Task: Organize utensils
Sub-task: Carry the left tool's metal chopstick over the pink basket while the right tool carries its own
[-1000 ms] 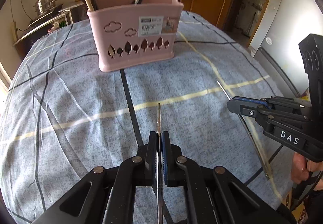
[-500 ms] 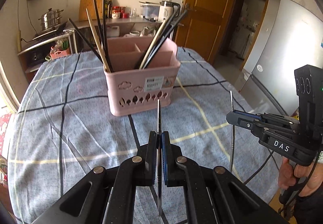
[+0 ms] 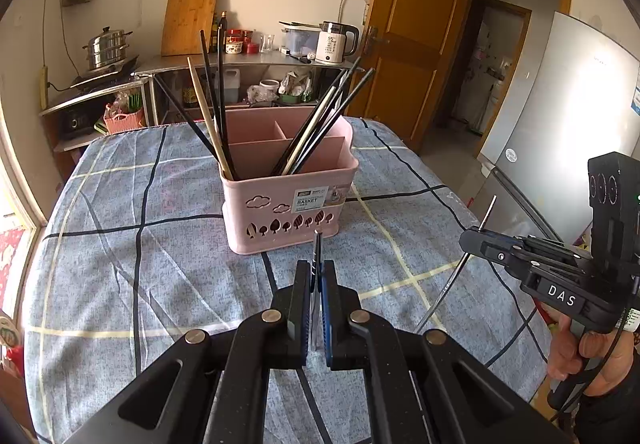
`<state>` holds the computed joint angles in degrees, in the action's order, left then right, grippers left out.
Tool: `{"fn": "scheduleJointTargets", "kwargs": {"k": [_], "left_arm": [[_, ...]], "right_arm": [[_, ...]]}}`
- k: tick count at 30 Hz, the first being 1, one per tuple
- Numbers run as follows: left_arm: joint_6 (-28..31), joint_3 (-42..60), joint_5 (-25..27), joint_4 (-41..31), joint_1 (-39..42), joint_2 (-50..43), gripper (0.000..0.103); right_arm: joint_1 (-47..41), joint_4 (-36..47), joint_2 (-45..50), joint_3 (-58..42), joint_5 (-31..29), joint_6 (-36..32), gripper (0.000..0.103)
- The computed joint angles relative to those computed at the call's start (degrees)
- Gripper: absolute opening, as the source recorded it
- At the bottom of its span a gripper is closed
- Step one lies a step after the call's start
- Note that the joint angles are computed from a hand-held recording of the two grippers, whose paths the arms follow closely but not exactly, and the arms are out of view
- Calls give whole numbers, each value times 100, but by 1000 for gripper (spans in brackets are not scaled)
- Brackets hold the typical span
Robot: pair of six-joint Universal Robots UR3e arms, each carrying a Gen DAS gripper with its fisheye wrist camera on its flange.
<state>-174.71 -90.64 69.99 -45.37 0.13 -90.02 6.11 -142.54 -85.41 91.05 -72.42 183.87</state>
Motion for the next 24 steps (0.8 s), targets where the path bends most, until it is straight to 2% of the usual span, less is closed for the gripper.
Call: {"fn": "scheduleJointTargets", "kwargs": {"k": [24], "left_arm": [[30,-347,8,-205,13,579,4]], "right_arm": [[191,-60,-486,337,-130,-193,5]]}}
